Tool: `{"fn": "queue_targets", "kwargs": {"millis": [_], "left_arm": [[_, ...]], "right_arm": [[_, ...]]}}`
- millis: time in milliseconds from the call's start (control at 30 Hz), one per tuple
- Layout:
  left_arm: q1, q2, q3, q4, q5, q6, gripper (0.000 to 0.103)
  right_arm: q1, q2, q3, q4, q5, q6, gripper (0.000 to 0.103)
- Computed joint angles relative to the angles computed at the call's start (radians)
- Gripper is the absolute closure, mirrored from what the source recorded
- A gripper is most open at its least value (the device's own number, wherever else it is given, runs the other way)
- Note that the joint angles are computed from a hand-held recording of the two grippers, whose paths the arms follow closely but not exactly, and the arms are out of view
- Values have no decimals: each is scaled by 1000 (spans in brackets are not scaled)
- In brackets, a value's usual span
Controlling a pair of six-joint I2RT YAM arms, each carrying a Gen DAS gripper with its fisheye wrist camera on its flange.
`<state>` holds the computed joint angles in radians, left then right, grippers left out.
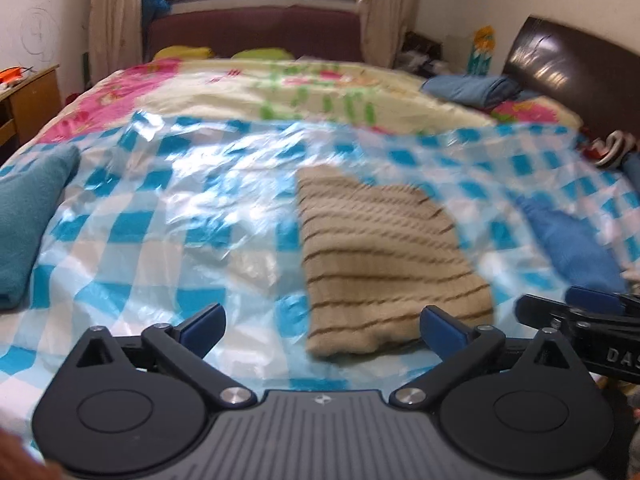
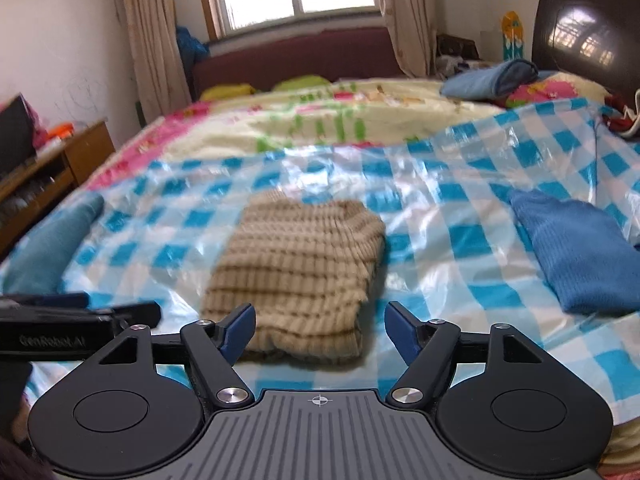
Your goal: Fold small clothes
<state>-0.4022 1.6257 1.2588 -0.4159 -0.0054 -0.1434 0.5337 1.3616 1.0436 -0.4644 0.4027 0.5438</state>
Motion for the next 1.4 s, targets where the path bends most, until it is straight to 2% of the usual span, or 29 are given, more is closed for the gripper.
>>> {"fn": "queue_targets", "kwargs": {"millis": [133, 400, 1400], "left_arm": [[-5, 62, -16, -14, -37, -4, 0], [-62, 119, -14, -33, -143, 31, 0], [-54, 124, -17, -41, -107, 7, 0]], "right_arm": [[-16, 49, -33, 20, -62, 44, 31], [-3, 103, -56, 43, -83, 58, 31], [0, 147, -62, 46, -85, 65, 31]]}}
